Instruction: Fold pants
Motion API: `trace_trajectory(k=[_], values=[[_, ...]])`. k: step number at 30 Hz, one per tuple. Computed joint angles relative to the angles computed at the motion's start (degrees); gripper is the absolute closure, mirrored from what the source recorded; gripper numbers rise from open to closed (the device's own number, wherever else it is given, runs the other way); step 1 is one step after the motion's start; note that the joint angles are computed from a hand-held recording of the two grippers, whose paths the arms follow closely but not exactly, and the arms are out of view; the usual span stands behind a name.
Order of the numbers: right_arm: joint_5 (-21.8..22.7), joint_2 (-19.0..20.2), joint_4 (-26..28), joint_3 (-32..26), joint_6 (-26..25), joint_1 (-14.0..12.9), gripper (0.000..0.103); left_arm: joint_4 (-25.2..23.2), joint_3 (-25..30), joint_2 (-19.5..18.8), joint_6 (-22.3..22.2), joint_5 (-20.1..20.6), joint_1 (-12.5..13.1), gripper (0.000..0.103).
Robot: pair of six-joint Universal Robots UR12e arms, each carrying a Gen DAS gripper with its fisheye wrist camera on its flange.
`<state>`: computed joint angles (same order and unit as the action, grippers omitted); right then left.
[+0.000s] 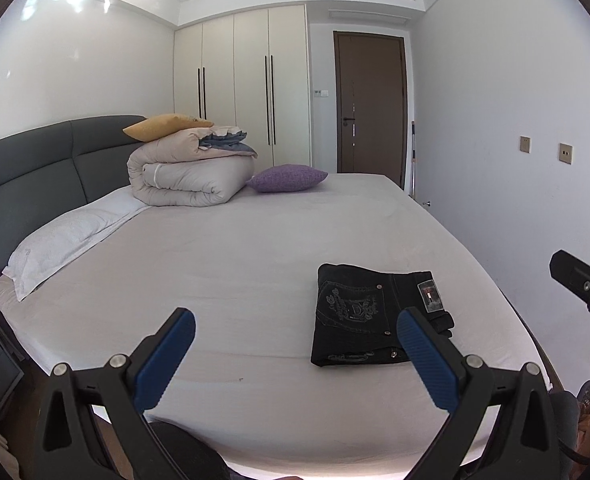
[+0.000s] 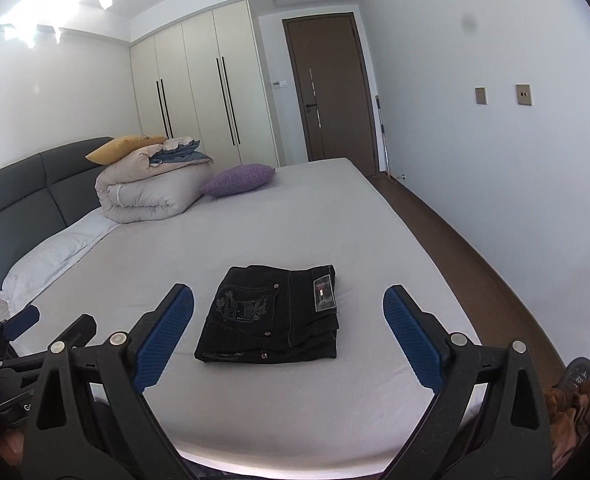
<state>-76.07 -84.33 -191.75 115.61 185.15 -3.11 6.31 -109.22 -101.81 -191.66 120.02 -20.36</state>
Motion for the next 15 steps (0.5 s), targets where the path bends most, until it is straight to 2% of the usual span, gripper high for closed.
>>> trace_trajectory(k=[8, 11, 15], values=[[-2.11, -4.48, -1.60, 3.16, -1.47, 0.70, 0.006, 0.45, -1.62, 1.94, -0.58, 2.24, -1.57, 0.000], [-1.14, -5.63, -1.17, 3.43, -1.51, 0.24, 0.006, 1.23, -2.08, 2.83, -0.80, 1.86, -1.75, 0.000], [-3.96, -7.55, -3.06, 4.48, -3.68, 1.10, 0.006, 3.18, -2.18, 3.35, 0.63, 2.47, -2.43, 0.000]])
